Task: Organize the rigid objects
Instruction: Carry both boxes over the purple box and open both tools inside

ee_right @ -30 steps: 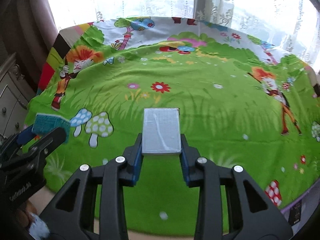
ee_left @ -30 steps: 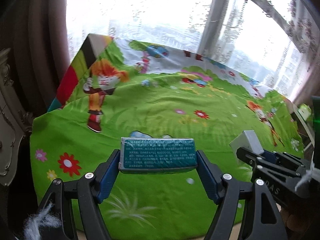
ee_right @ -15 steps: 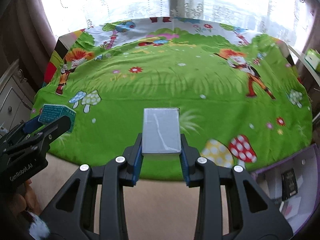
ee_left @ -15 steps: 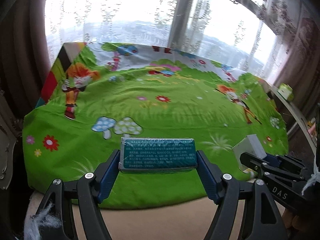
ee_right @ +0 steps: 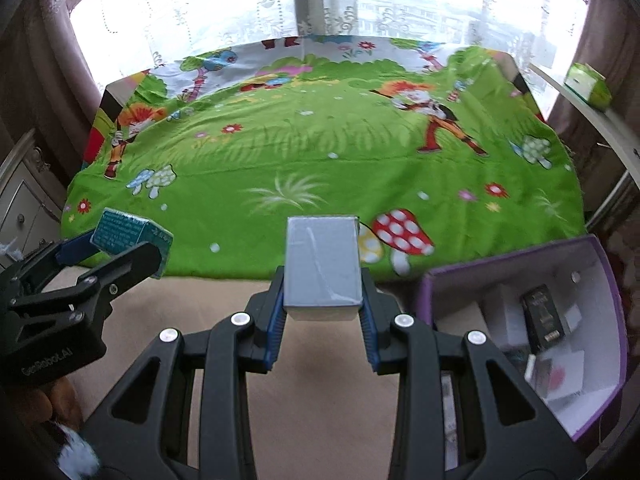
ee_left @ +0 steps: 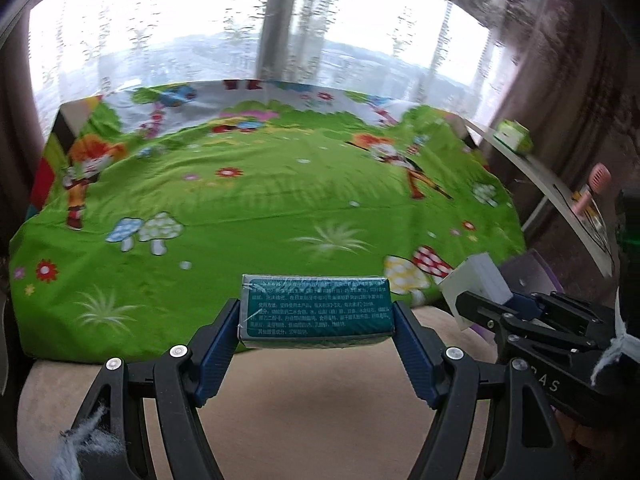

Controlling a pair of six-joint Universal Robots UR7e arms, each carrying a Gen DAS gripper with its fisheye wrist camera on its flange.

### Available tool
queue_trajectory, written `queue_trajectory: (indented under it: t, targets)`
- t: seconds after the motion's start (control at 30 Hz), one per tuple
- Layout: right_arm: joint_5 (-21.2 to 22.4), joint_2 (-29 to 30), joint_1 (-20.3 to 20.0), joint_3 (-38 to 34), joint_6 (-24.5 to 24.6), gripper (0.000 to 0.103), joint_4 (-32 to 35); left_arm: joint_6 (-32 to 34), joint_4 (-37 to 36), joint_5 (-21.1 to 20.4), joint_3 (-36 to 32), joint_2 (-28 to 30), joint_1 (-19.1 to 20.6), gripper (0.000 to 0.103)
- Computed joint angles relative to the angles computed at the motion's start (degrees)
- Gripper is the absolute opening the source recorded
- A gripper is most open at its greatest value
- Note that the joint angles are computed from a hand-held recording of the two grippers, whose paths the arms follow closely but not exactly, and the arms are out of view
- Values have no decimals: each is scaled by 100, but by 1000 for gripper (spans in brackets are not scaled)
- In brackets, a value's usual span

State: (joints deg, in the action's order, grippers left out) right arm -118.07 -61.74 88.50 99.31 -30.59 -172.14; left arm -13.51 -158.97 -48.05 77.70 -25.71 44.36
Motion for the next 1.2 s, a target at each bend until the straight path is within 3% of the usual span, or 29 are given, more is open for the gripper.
queue_trajectory:
  t: [0.43, 1.2]
  targets:
    - [-102, -804, -420, 680, 116, 37, -173, 176, 461, -407, -213, 206, -262, 74]
    - [-561, -1732, -1327, 1088, 177, 37, -684, 578, 1616, -2003, -1736, 1239, -472, 75]
